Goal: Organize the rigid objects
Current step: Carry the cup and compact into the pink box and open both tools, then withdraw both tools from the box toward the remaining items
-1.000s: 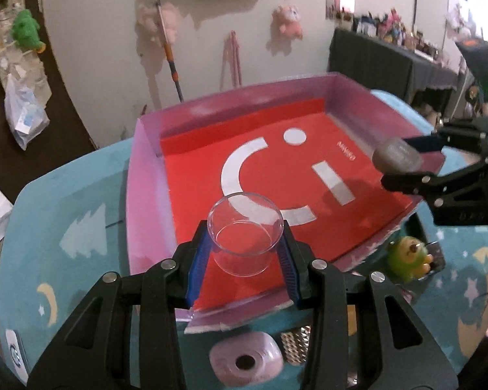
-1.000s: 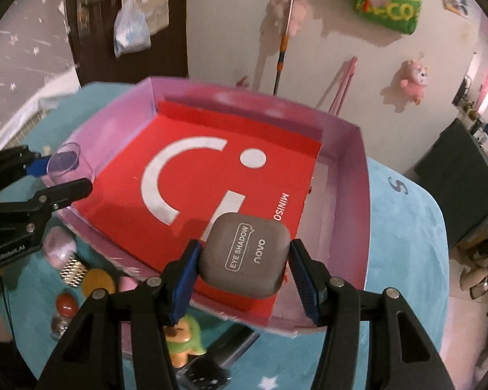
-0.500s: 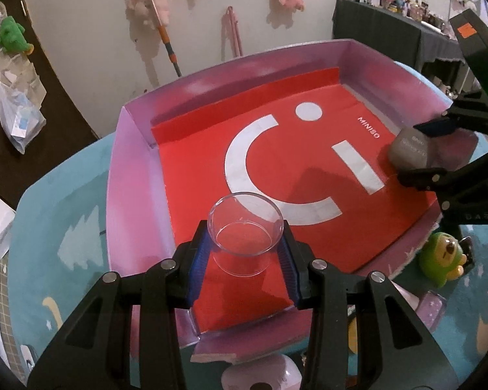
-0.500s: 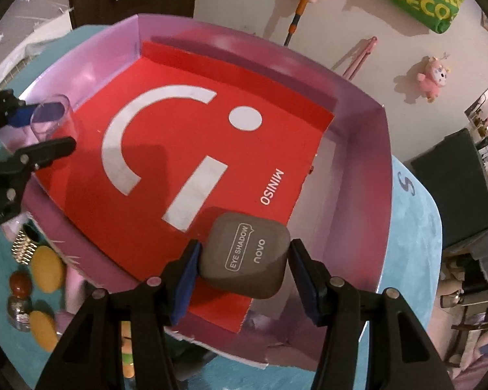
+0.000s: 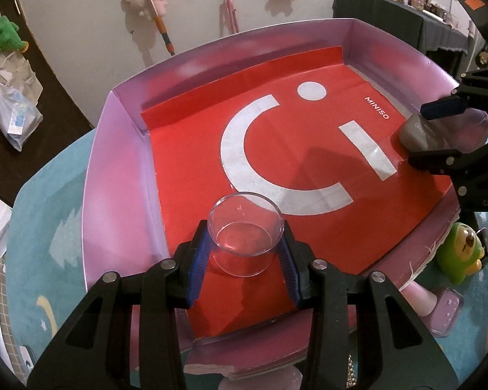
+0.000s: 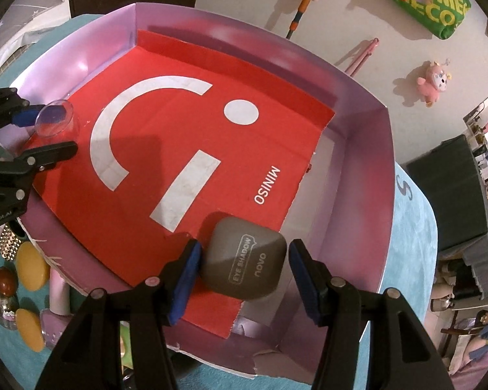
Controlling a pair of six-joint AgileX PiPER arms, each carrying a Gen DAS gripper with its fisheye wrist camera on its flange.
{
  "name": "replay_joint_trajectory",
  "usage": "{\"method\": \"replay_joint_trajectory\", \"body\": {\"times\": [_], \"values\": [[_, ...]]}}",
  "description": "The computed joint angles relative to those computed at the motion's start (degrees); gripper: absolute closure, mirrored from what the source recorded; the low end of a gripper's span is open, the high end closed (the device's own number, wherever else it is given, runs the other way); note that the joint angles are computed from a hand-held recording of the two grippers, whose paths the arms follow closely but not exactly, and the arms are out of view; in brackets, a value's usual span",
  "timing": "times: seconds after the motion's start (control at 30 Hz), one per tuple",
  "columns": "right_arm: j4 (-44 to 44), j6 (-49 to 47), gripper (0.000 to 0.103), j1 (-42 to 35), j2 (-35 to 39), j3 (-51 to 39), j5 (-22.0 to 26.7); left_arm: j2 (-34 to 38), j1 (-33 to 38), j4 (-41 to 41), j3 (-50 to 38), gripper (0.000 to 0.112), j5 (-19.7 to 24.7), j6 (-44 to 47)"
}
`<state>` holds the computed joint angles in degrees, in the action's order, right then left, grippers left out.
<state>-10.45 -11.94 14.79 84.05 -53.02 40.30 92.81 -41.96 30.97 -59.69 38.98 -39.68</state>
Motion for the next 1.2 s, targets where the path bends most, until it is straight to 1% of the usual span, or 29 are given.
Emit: {"method": "replay_joint_trajectory", "body": {"times": [0.2, 0.27, 0.37, 0.47, 0.57, 0.6, 0.63, 0.67, 0.73, 0.77, 0.87, 0.9, 1.0, 1.07, 1.13, 1.2], "values": [[-0.15, 0.36, 0.044, 0.36, -0.15, 0.06, 0.13, 0.16, 0.27, -0.43, -0.14, 0.073, -0.38, 0.58], [-0.19, 0.39, 0.044, 0.44, -0.15, 0.0, 0.28, 0.23, 0.37, -0.7, -0.38, 0.07, -0.17, 0.48], [-0.1, 0.28, 0.044, 0.32, -0.09, 0.02, 0.17, 0.08, 0.47, -1.67, -0.32, 0.066, -1.18, 1.51], [0.81, -0.49, 0.044, -0.02, 0.1, -0.43, 0.58, -0.8, 0.26, -0.71, 0.36, 0.063, -1.9, 0.54], [2.49, -1.39, 0.044, -0.32, -0.93, -0.23, 1.08, -3.25, -0.21, 0.21, 1.59, 0.057, -2.7, -0.81], [3.28, -1.98, 0.044, -0.53, -1.48, -0.22, 1.33, -4.28, -0.62, 1.02, 1.98, 0.053, -2.75, -1.92], [4.11, -2.65, 0.043, -0.85, -2.2, -0.15, 1.53, -5.98, -1.36, 2.69, 2.68, 0.048, -2.75, -3.94], [5.16, -3.41, 0.042, -1.16, -3.09, -0.13, 1.82, -7.38, -1.97, 4.38, 3.29, 0.046, -2.77, -5.91], [7.58, -5.11, 0.031, -1.83, -5.34, -0.25, 2.64, -10.36, -3.27, 7.66, 4.46, 0.04, -2.61, -9.75], [9.23, -6.33, 0.03, -2.22, -7.3, -0.12, 3.13, -12.32, -4.25, 9.37, 5.12, 0.039, -2.16, -11.99], [13.16, -8.58, 0.026, -3.41, -11.87, -0.32, 4.92, -16.87, -7.31, 12.84, 6.19, 0.037, -0.03, -16.67], [14.86, -9.77, 0.023, -4.17, -13.37, -0.3, 5.61, -18.91, -9.53, 14.98, 6.74, 0.035, 1.79, -19.75], [18.78, -11.78, 0.015, -5.35, -19.54, 0.34, 7.35, -23.27, -14.52, 19.54, 8.29, 0.028, 5.43, -26.01], [20.61, -11.94, 0.012, -5.84, -23.75, 0.86, 8.65, -25.6, -19.87, 23.88, 9.08, 0.024, 10.29, -32.11], [22.73, -12.18, 0.007, -6.47, -28.28, 1.22, 10.31, -26.82, -26.85, 27.74, 8.81, 0.024, 18.82, -38.9], [26.03, -14.11, 0.002, -8.31, -33.08, 1.64, 12.37, -28.32, -32.16, 29.7, 9.13, 0.024, 23.64, -42.62]]}}
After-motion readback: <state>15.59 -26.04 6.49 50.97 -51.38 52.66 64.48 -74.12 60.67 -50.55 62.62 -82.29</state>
